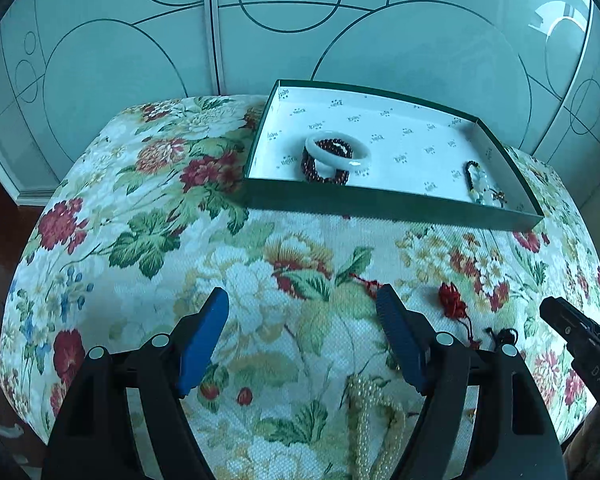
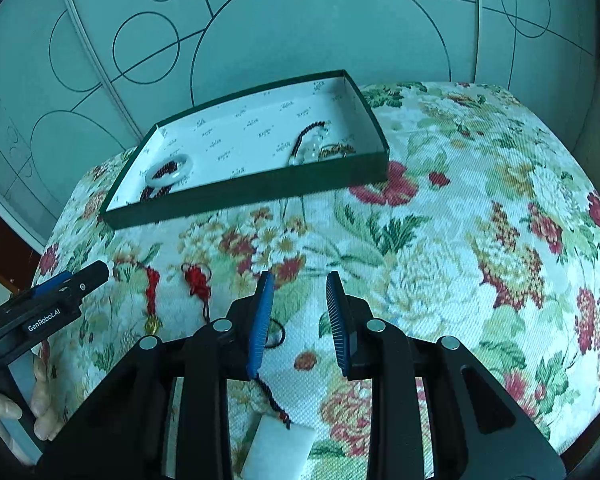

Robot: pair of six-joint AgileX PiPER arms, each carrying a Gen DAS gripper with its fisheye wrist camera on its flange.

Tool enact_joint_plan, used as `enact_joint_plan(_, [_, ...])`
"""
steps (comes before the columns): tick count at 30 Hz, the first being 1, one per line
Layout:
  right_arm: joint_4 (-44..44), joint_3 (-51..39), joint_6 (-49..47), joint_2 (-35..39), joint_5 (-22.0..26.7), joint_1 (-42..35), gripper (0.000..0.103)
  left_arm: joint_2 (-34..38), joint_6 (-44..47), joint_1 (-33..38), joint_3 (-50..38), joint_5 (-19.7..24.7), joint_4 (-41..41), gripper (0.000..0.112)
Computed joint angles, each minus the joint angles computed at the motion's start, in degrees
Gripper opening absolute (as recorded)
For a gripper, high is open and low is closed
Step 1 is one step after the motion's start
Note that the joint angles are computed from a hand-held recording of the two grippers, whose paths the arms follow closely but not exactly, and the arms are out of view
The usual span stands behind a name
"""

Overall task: Organize jewelry
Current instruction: 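Move the right tool to the black cord pendant and grasp it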

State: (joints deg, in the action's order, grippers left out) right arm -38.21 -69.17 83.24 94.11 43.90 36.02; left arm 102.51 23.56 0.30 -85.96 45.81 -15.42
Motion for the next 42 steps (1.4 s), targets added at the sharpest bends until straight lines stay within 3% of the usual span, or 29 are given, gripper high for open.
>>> enact_joint_plan(11, [0.3, -1.4, 0.4, 3.0, 0.8, 3.4, 0.028, -4.2, 2.0, 2.2, 8.1, -2.5, -1.1, 0.075])
enact_joint_plan(26, [1.2, -5.0, -2.8, 7.1, 3.1, 4.3, 0.028, -5.0, 2.2, 2.4, 10.9, -3.8, -0.8, 0.075])
enact_joint_plan(28, [0.6, -6.1, -3.6, 7.9, 5.1, 5.0, 0.024, -5.1, 2.4, 2.2, 11.2, -3.9, -0.8, 0.075])
enact_joint_plan(30, [-0.3, -6.6, -4.0, 8.5, 6.5, 5.5, 0.011, -5.4, 2.7, 2.2, 11.5, -3.9, -0.9, 0.075])
enact_joint_plan(42, [-1.4, -4.0, -1.0, 6.4, 4.4, 5.2, 0.008, -7.3, 5.0, 2.8, 12.8, -2.1, -2.8, 0.075])
